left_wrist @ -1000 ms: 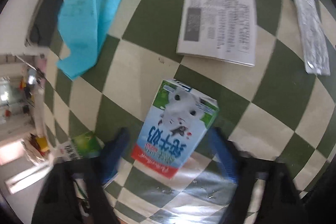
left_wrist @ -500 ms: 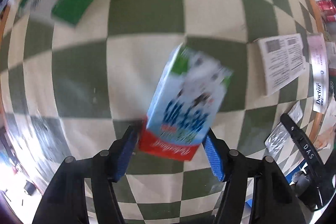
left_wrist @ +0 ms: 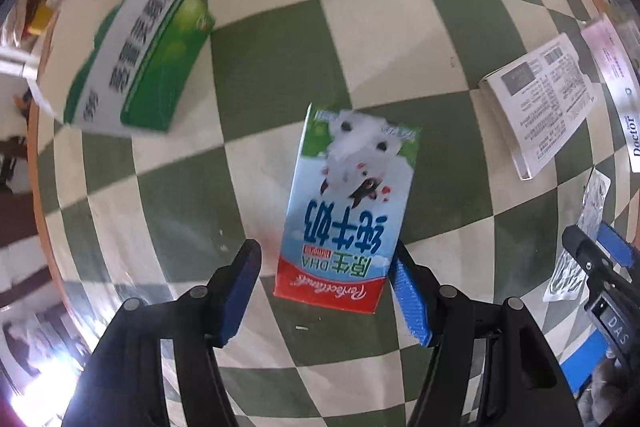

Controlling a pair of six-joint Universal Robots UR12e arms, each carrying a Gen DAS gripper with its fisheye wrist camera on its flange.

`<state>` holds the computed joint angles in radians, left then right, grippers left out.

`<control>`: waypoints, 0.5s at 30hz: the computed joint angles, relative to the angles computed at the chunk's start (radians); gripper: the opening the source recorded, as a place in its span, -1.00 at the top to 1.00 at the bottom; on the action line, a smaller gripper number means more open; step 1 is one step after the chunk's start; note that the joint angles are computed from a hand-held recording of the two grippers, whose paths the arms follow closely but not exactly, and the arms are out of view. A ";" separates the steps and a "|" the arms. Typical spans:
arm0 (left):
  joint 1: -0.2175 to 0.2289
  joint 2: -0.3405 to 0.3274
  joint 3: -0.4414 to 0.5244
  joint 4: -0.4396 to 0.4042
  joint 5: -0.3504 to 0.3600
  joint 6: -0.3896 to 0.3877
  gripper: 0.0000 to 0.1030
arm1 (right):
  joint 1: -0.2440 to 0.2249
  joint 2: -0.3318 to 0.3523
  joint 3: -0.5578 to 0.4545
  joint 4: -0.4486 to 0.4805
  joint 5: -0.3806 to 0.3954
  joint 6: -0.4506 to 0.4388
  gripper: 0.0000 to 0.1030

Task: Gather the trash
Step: 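Lift the blister pack and milk carton off the table with both tools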

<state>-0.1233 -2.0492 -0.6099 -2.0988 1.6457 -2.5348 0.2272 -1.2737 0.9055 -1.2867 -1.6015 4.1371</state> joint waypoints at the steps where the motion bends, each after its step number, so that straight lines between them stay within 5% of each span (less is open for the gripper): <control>1: -0.009 -0.008 0.011 -0.011 -0.009 -0.002 -0.19 | 0.000 -0.001 0.001 -0.005 0.006 -0.003 -0.30; 7: -0.019 -0.045 0.054 -0.052 -0.039 -0.013 -0.17 | 0.000 -0.014 0.017 -0.015 0.030 -0.003 -0.30; 8: -0.018 -0.048 0.063 -0.059 -0.053 -0.017 0.09 | 0.001 -0.013 0.016 -0.013 0.029 -0.002 -0.30; 9: -0.024 -0.078 0.104 -0.049 -0.056 -0.025 0.07 | 0.000 -0.015 0.023 -0.016 0.030 -0.005 -0.30; 15: -0.015 -0.040 0.072 -0.016 -0.084 -0.016 0.08 | -0.005 -0.015 0.009 -0.018 0.015 -0.025 -0.30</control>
<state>-0.1386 -2.0896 -0.5381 -2.1150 1.5618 -2.5504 0.2220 -1.2889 0.9149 -1.3043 -1.5861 4.1121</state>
